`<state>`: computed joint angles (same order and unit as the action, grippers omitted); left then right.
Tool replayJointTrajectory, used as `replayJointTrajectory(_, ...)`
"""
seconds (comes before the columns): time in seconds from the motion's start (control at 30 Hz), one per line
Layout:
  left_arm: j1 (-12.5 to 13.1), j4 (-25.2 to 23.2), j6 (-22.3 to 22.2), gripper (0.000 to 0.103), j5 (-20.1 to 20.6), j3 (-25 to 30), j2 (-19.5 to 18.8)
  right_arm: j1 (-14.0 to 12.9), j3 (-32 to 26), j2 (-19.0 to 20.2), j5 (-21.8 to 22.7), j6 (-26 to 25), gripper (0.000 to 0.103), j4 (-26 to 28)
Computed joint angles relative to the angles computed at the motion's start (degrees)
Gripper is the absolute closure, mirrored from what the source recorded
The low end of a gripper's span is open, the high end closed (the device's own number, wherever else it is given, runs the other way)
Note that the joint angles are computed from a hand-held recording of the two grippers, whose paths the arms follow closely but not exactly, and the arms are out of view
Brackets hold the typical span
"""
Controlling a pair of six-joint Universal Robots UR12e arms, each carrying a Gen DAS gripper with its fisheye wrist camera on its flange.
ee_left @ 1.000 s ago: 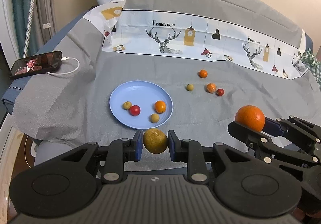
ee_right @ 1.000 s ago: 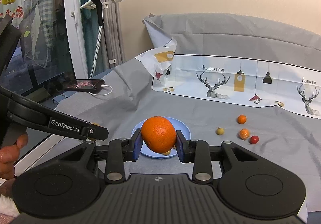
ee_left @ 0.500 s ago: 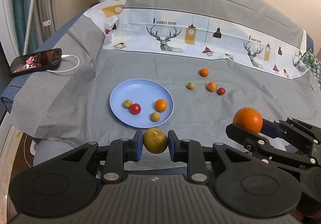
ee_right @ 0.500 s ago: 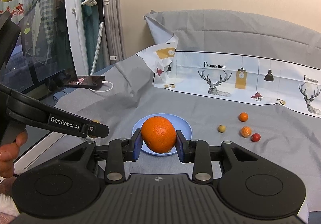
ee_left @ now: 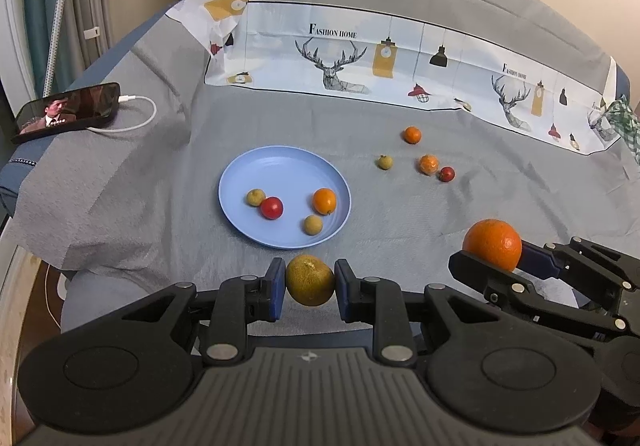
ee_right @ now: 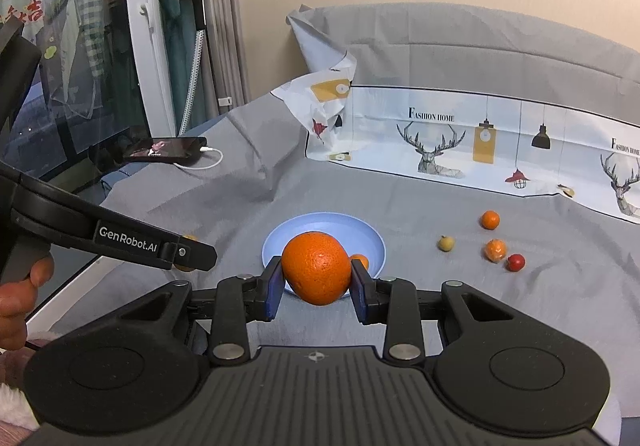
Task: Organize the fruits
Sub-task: 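Carry the yellow fruit and orange in both grippers over the blue plate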
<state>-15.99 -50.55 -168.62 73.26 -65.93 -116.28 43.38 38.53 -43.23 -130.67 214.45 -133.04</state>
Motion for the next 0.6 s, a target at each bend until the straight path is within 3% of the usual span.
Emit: replayJointTrajectory(0.6, 0.1, -5.2, -2.1, 0.074, 1.2, 7.1, -5.0, -1.7, -1.7, 1.0, 3.6, 1.3, 0.067, 4.6)
